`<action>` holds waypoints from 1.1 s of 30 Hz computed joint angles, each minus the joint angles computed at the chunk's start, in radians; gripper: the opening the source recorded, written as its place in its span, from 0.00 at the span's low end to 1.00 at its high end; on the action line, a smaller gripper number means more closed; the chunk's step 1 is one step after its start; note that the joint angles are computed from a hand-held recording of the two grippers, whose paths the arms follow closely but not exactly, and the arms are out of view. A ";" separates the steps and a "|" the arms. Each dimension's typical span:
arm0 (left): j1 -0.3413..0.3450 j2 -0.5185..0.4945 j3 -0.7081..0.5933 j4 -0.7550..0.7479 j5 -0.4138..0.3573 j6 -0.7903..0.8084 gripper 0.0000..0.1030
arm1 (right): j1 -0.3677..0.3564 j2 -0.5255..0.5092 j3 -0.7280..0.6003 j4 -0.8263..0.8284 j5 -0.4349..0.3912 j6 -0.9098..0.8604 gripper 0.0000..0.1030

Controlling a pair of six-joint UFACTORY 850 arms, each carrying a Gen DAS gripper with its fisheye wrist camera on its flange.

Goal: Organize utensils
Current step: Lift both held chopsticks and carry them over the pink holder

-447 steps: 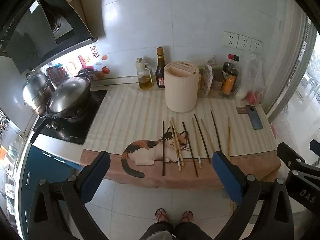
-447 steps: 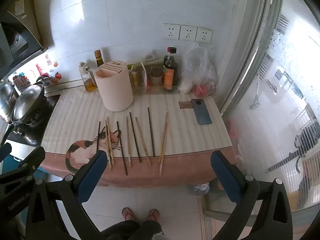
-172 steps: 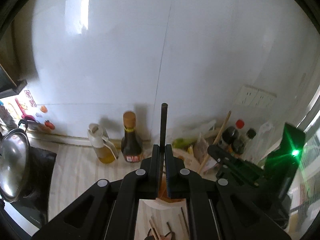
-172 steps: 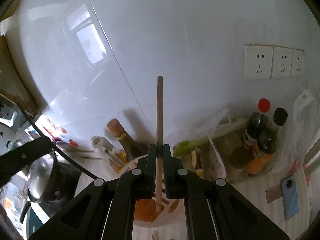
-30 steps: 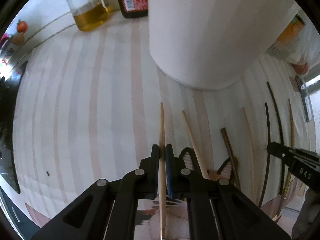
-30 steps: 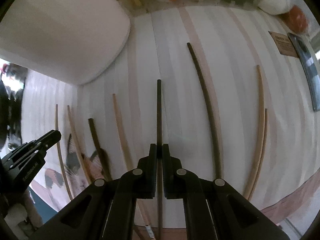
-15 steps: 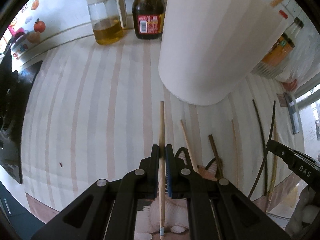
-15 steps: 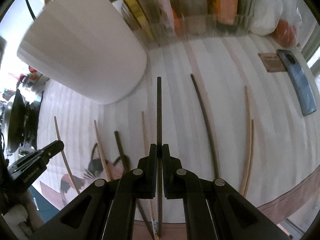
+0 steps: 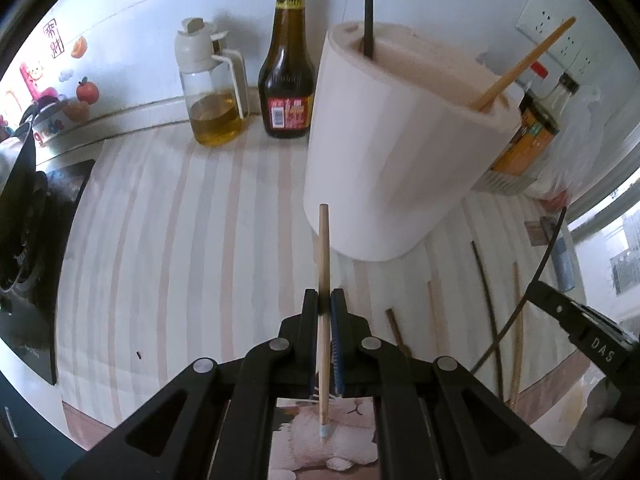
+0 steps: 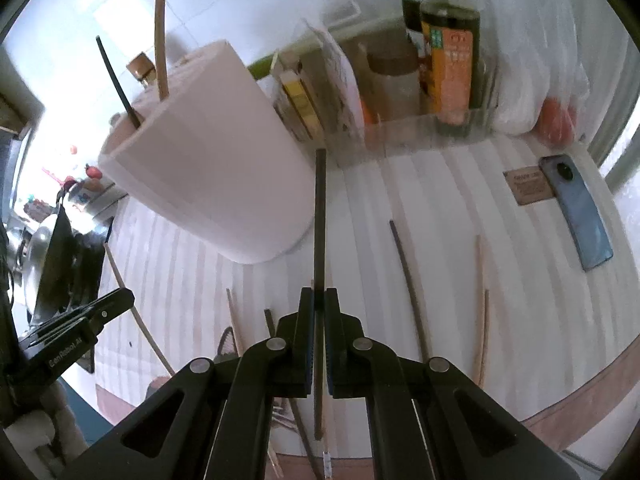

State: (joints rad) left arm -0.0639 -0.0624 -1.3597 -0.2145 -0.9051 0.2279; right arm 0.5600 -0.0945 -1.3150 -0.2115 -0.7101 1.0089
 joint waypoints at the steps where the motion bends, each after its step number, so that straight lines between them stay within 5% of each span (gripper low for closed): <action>1: 0.000 0.002 -0.003 0.001 0.004 -0.001 0.03 | 0.003 -0.001 -0.004 -0.003 0.001 -0.001 0.04; 21: 0.007 0.043 -0.092 -0.055 0.066 0.027 0.03 | 0.065 0.020 -0.120 -0.289 -0.012 0.148 0.00; 24: 0.006 0.048 -0.085 -0.049 0.077 0.023 0.03 | 0.050 0.011 -0.139 -0.214 -0.009 0.090 0.00; 28: 0.004 0.054 -0.058 -0.008 0.090 -0.010 0.03 | -0.020 -0.001 -0.108 0.089 0.014 -0.074 0.00; 33: 0.001 0.062 -0.008 0.073 0.101 -0.066 0.03 | -0.036 -0.098 -0.103 0.311 -0.091 -0.269 0.07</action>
State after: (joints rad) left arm -0.0624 -0.0003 -1.3680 -0.1411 -0.8037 0.1617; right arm 0.5236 -0.1922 -1.4176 0.0990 -0.8013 0.7395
